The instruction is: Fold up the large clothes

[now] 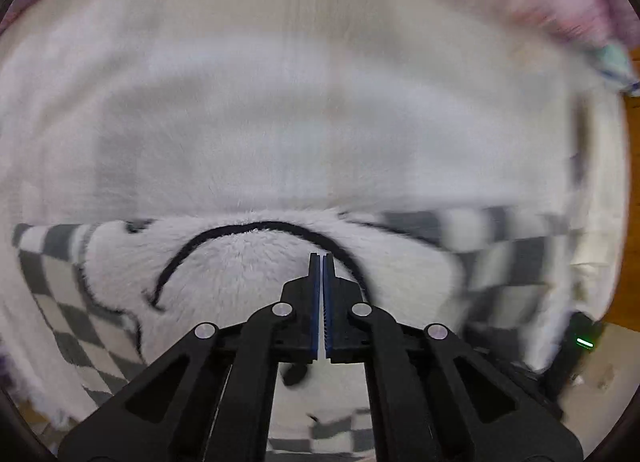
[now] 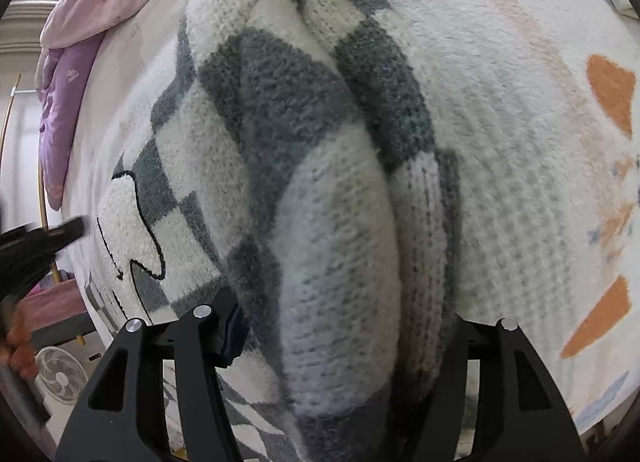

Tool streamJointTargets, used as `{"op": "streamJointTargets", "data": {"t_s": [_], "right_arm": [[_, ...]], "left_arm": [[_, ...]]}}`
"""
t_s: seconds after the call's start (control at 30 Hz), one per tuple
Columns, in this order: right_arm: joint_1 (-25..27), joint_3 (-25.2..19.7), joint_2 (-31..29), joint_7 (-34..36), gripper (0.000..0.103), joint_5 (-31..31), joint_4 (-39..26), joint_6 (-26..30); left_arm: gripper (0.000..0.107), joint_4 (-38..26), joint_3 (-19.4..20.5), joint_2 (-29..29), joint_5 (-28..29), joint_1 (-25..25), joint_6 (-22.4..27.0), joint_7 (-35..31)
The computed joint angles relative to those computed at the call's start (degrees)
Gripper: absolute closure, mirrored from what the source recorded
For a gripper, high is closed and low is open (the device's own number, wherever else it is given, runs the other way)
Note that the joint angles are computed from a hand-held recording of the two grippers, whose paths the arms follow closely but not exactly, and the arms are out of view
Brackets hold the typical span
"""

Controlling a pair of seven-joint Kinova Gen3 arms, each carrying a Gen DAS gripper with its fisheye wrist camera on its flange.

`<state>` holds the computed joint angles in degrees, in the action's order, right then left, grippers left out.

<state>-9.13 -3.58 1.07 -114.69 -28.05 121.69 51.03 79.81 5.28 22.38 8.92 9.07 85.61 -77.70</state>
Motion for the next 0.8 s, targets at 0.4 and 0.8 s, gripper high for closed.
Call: {"op": "streamJointTargets", "data": {"t_s": [0.4, 0.8], "right_arm": [[2.84, 1.15, 1.62, 8.76, 0.036, -6.45, 2.34, -2.17], [1.82, -0.36, 3.50, 8.97, 0.029, -6.35, 0.62, -3.32]], "left_arm": [[0.104, 2.67, 0.23, 0.55, 1.11, -0.78, 4.41, -0.94], [0.105, 12.51, -0.82, -9.23, -2.46, 2.08, -6.14, -1.73]]}}
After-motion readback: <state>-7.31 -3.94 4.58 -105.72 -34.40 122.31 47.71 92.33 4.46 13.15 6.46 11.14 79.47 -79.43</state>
